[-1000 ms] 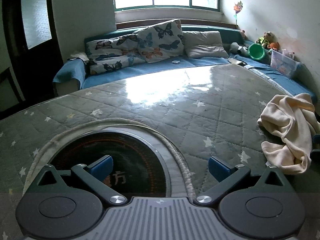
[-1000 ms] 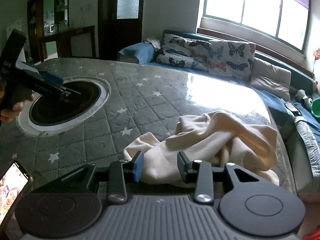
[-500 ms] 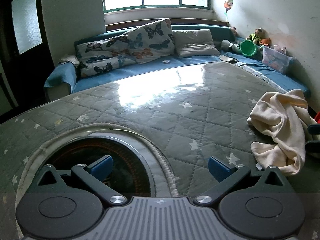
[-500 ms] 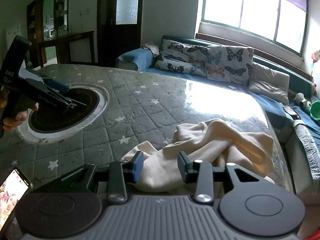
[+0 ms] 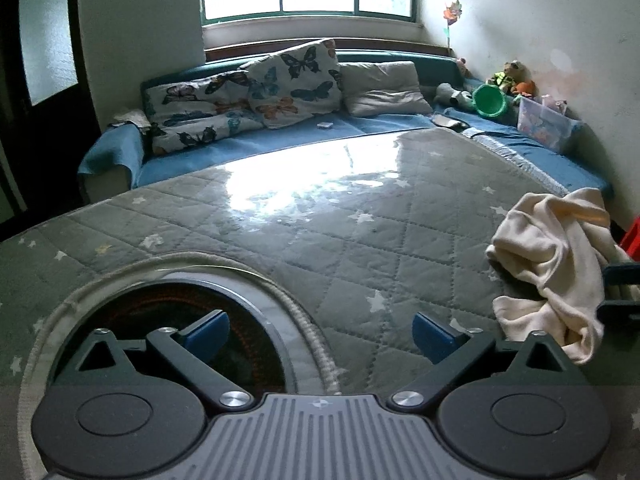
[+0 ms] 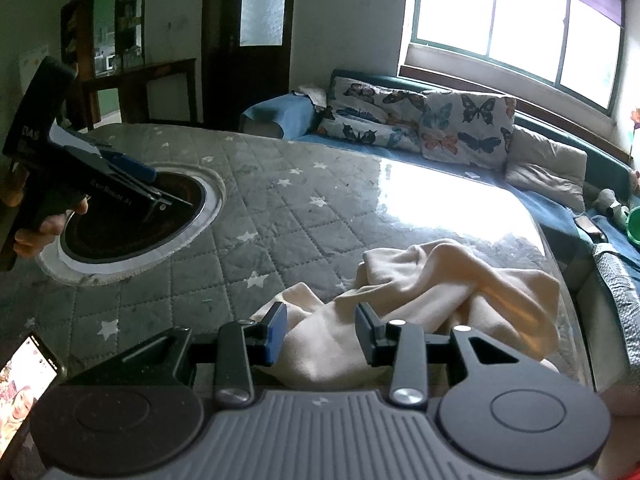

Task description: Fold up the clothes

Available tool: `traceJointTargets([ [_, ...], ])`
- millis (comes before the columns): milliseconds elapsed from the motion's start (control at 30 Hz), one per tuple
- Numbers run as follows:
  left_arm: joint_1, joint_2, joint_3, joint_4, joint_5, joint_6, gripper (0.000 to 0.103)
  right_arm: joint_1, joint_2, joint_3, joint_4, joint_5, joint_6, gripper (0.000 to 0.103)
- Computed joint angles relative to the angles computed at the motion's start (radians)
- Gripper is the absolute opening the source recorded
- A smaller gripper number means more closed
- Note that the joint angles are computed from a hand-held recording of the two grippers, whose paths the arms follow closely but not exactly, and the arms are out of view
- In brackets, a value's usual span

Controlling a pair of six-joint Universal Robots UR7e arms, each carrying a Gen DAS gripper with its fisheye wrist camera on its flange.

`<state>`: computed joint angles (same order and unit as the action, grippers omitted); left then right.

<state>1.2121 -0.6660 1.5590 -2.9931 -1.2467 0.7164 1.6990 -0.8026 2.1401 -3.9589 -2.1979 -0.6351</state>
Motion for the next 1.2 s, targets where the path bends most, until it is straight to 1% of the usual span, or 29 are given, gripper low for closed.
traceJointTargets([
  [167,-0.009,0.008,0.003,0.014,-0.008,0.015,0.097,0.001,0.016,-0.022,-0.007,-0.029,-0.015,0.038],
  [367,-0.013,0.007,0.010,0.035,-0.019,0.010,0.097,-0.013,0.030,-0.060,0.002,-0.042,-0.031,0.037],
  [500,-0.016,0.003,0.024,0.051,-0.038,0.025,0.097,-0.017,0.048,-0.126,-0.009,-0.077,-0.078,0.037],
  [600,-0.020,0.000,0.037,0.058,-0.054,0.038,0.097,-0.029,0.051,-0.180,0.017,-0.105,-0.086,0.037],
  [700,-0.023,-0.002,0.047,0.063,-0.063,0.045,0.097,-0.049,0.051,-0.214,0.071,-0.124,-0.054,0.037],
  [833,-0.021,-0.001,0.046,0.075,-0.064,0.056,0.097,-0.076,0.050,-0.228,0.145,-0.122,0.008,0.037],
  [933,-0.019,0.000,0.042,0.087,-0.064,0.055,0.097,-0.086,0.051,-0.227,0.169,-0.125,0.034,0.026],
  [967,-0.018,0.001,0.041,0.090,-0.065,0.054,0.097,-0.086,0.050,-0.226,0.168,-0.124,0.035,0.020],
  [1067,-0.017,0.000,0.042,0.100,-0.069,0.048,0.098,-0.080,0.041,-0.215,0.142,-0.109,0.033,0.011],
  [1200,-0.018,-0.005,0.050,0.106,-0.080,0.051,0.098,-0.063,0.023,-0.186,0.070,-0.072,0.021,0.010],
])
